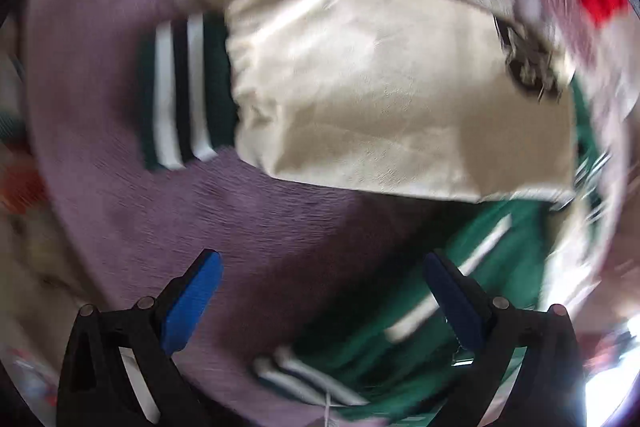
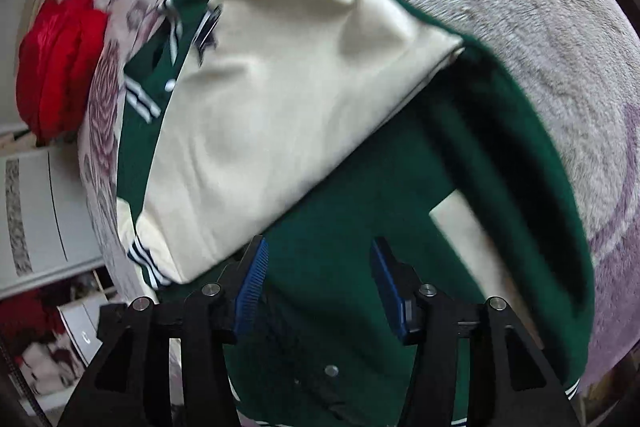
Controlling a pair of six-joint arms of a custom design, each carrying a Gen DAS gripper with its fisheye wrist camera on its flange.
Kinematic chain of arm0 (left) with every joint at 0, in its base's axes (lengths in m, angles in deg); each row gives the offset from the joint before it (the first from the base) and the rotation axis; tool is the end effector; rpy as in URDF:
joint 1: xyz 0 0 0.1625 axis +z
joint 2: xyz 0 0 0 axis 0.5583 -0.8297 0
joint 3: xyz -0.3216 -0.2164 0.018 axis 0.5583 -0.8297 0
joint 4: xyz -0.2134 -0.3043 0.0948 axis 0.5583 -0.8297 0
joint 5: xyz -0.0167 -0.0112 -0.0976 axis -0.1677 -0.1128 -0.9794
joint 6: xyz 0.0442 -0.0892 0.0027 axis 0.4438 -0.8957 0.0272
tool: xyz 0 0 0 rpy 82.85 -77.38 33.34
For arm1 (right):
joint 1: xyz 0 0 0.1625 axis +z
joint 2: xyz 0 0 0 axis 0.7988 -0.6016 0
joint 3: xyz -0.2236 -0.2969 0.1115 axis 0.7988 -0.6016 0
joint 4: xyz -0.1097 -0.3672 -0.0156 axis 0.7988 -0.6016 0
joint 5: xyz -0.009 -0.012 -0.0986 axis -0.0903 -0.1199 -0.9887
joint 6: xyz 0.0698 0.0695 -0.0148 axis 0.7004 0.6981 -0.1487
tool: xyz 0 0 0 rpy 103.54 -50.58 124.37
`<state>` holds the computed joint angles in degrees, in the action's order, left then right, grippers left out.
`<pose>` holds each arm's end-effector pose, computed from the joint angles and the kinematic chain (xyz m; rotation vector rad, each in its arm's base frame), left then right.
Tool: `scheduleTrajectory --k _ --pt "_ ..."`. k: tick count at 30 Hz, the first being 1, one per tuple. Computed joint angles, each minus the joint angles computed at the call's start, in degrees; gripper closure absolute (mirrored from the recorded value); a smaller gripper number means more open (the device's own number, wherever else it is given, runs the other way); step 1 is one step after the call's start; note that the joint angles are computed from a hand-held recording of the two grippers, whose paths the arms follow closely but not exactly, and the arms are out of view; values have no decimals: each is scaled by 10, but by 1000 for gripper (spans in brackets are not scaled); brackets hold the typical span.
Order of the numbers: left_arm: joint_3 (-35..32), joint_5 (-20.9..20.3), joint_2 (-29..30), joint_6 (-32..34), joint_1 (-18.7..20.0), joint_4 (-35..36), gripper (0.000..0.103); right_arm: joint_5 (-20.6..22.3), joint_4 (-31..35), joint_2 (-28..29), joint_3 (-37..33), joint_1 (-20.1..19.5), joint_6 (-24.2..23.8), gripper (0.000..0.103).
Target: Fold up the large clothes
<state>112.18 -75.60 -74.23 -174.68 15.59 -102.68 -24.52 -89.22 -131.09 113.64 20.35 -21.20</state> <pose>-0.1914 -0.4875 0.2887 -0.9928 2.5532 -0.3296 0.0577 -0.1739 0.4185 -1.2383 -2.5532 0.6842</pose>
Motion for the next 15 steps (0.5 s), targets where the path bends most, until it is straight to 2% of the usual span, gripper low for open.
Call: scheduleTrajectory --k 1,2,3,4,5,6,8,9,12,15 --pt "32 -8 -19 -12 16 -60 0 -18 -17 36 5 53 38 43" --pt "64 -7 -33 -10 26 -120 1 -22 -32 67 12 81 56 43" --pt "90 3 -43 -12 37 -172 11 -20 -49 101 21 114 85 43" --pt "103 24 -47 -19 48 -200 33 -15 -86 142 33 138 110 43" --pt "105 41 -47 -23 58 -213 41 -8 -116 168 45 159 128 43" --pt "99 58 -45 -30 64 -207 57 -5 -161 216 50 184 147 43" --pt "86 102 -44 -31 70 -198 72 -6 -235 303 44 216 162 43" --pt "72 135 -41 -18 70 -182 85 -11 -267 349 34 235 168 43" --pt "13 179 -18 59 95 -153 87 -39 -344 501 -24 278 179 36" --pt "-60 210 16 162 134 -156 87 -48 -371 602 -82 305 172 35"
